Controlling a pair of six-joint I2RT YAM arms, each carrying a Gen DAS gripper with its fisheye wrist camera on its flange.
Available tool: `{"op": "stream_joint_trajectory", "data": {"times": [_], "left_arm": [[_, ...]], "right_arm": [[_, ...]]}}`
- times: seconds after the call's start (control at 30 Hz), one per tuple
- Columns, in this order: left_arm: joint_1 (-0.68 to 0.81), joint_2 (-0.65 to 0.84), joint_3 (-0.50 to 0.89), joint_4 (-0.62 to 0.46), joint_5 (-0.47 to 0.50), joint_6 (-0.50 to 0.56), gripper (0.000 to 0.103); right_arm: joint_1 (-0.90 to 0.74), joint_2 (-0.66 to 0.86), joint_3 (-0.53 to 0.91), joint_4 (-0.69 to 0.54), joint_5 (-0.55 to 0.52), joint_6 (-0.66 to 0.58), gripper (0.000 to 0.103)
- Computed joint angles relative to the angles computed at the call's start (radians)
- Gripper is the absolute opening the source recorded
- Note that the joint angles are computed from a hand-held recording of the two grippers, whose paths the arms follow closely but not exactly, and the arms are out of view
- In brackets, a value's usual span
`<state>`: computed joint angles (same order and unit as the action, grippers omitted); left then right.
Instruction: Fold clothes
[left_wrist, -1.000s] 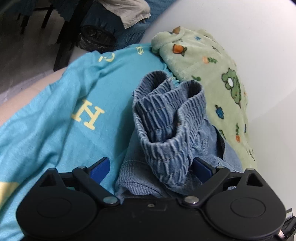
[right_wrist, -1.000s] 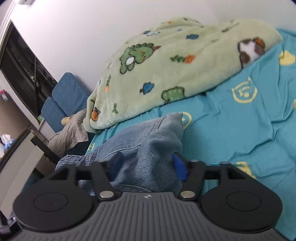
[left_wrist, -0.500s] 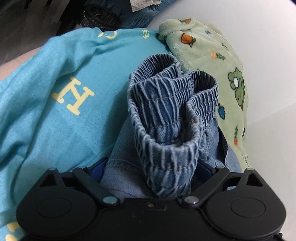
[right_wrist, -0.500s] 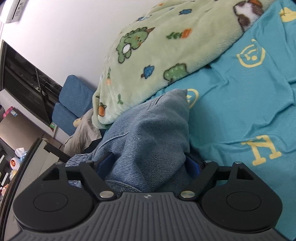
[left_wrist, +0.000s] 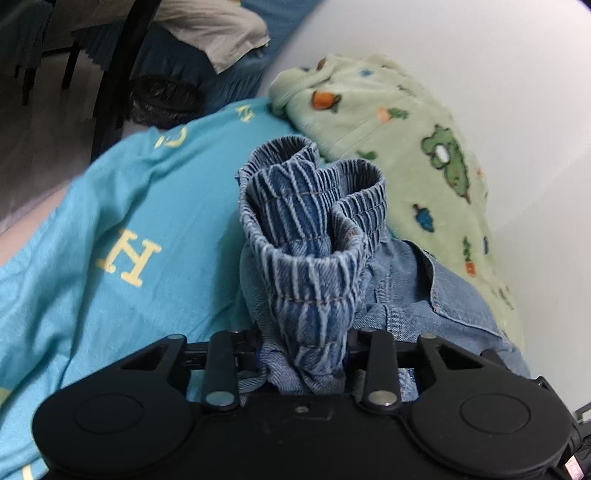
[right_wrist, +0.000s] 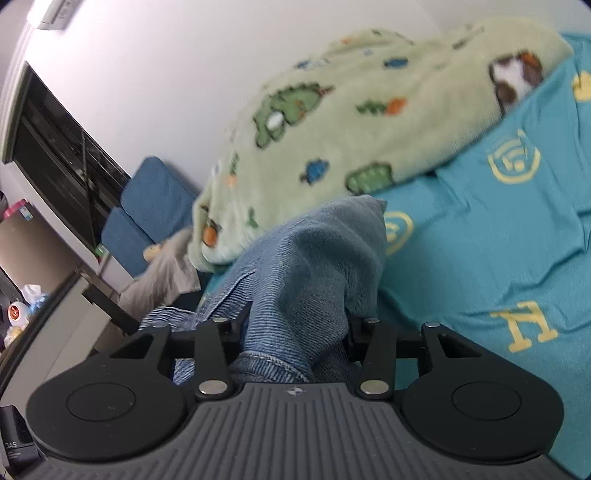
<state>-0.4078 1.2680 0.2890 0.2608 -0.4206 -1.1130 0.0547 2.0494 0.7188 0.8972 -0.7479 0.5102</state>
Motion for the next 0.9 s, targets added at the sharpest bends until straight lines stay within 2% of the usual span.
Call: {"op": "stream_joint_trajectory", "data": {"times": [0.23,0.47,0.6,0.73,0.9], "left_arm": [[-0.156,-0.219,0.066,-0.264,-0.125,-0.037,0.031],[-0.31,-0.291,0.265,-0.551,-0.214,-0.108,0.031],[-0.442,-0.249,0.387,-0.627,-0.301,-0.128,0.031],[-0.568,-0.168,0.514,-0.672,-0.379,-0.143,0.031],[-0.695,-0.029,0.664,-0.665,-0.434,-0.133,0.031]], "right_arm": [[-0.036,-0.213,-0.06,-0.074,-0.024,0.027,0.045],[-0.13,-0.458,-0.109,-0.243,-0.082,0.02,0.045],[-0.242,-0.589,-0.118,-0.347,-0.163,0.008,0.045],[-0.403,-0.704,-0.087,-0.503,-0.278,-0.031,0.045],[-0.634,-0.777,-0.009,-0.714,-0.436,-0.123,0.045]]}}
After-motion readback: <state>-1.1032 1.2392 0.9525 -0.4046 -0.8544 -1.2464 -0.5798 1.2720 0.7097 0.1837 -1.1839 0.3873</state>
